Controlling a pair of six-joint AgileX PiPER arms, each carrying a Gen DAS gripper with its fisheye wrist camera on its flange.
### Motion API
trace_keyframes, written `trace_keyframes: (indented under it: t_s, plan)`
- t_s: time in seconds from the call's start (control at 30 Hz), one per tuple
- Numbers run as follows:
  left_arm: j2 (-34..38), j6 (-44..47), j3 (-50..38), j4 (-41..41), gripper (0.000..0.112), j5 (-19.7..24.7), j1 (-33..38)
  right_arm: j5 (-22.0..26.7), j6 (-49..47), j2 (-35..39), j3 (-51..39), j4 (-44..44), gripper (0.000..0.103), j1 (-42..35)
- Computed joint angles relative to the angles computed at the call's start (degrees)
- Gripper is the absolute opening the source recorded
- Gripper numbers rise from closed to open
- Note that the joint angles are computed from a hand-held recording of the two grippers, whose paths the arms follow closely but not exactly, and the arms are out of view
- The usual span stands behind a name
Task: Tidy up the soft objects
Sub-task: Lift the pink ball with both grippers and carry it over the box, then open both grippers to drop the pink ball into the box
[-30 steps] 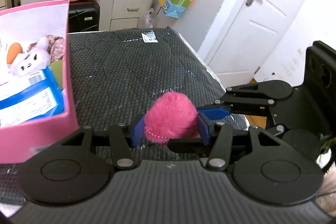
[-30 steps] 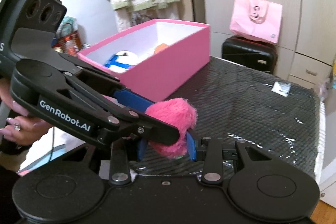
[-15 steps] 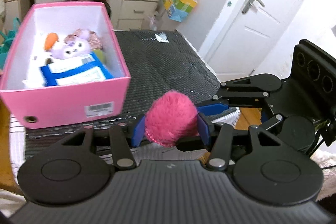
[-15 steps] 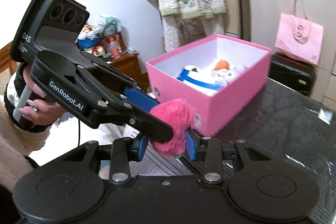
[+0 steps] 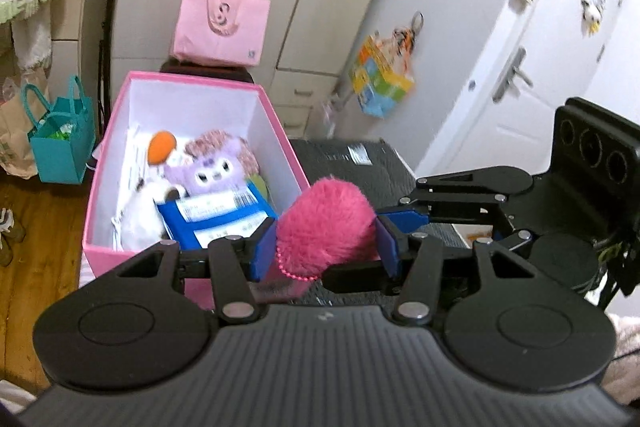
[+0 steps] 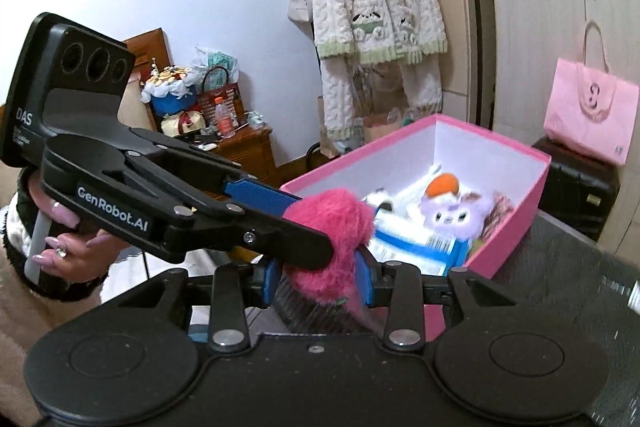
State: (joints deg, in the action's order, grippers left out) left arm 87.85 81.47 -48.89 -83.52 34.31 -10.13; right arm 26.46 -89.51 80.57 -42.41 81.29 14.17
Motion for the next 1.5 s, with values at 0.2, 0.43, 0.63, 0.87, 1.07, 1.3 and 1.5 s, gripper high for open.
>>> trace_keyframes:
  t_s: [0.2,0.43,0.63,0.87,1.07,1.3,1.5]
  plan:
    - [5.9,4.7,-7.0,-5.0,0.049,-2.5,0.4,-3.0,0.7,8.0,-8.9,1.2,0.043,0.7]
    - [16.8,-2.1,-22.4,-0.5,0.048,-5.7,-0.3,-5.3,10.8,18.7,-23.5,-8.0,0.043,-0.1]
    - [29.0,-22.8,-39.8,15.6,0.047,-5.0,-0.2,-5.0,35.7,29.7,-39.6,-34.5,0.043,0.2]
    - [37.8,-41.3,-52.5,30.1,0.047,-1.4,0.2,3.8,46.9,40.5,-55.2,-45.9,0.043,-1.2]
    - [45.2,-59.3,-65.1,44.8,0.047,2.9,-1.1,7.4,55.1,47.1,-64.5,-54.8,0.043,-0.4]
    - [41.7,-55.1,-57.2,41.5,0.049,-5.0,-1.5,8.7,59.8,50.7,-69.7,-62.7,0.043,0.0]
    - [38.6,-50.8,-52.9,38.3,0.052,-7.2,-1.3,4.4,59.8,47.9,-64.3,-61.6,0.049,-0.9]
